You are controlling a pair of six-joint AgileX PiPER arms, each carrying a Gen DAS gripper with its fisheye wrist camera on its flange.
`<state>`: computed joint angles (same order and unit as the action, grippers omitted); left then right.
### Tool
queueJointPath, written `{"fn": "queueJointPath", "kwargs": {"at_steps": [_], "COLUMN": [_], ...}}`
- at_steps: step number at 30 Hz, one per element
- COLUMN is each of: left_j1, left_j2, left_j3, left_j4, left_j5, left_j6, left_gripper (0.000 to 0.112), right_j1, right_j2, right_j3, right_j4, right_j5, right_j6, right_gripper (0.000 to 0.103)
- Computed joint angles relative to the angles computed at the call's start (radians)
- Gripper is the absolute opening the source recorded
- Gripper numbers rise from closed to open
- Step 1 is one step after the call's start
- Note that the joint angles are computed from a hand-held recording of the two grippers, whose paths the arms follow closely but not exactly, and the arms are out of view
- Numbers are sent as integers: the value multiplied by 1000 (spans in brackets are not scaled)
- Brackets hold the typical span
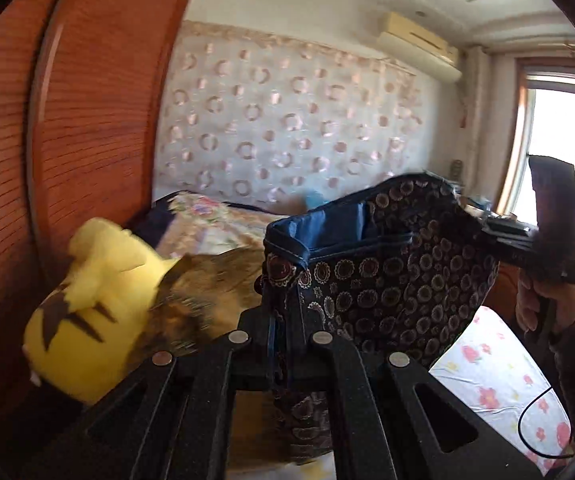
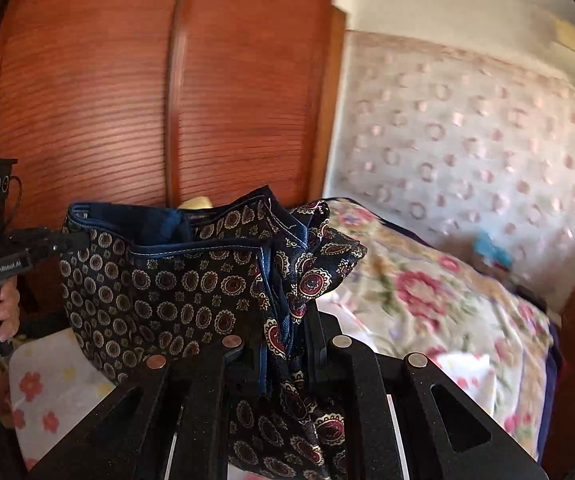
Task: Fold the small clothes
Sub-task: 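Carry the robe with both grippers toward the yellow plush toy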
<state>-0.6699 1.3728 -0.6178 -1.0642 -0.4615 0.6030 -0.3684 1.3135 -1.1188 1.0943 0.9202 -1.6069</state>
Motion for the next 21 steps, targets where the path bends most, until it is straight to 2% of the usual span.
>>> {"fn": "queueJointPath", "kwargs": {"at_steps": [1,4,6,8,11,14,21], "left_j1": [10,31,31,47,67,104,108], "left_j2": [4,7,34,50,42,50,80], "left_j3": [16,76,85,107,154,204,272], "left_j4": [20,36,-4,40,88,189,277], "left_j5": [-5,-42,-79,-89,-94,-85,-97], "left_j6": [-33,-104,-90,-156,-225,-348,-488], "left_gripper": [4,4,4,4,4,4,4], "right_j1": [75,220,295,347,450,527,606], "right_j2": [9,60,129,250,342,426,612], "right_j3": [-13,-73,-148,-299,-427,-527,-813], "right_j4": [-34,-123,-188,-266,-411,-545,-752], "right_j5": [-57,-154,-198,-223,-259,-276,-192], "right_j6": [25,102,151,216,313,408,671], "right_gripper": [13,13,13,13,13,13,19]}}
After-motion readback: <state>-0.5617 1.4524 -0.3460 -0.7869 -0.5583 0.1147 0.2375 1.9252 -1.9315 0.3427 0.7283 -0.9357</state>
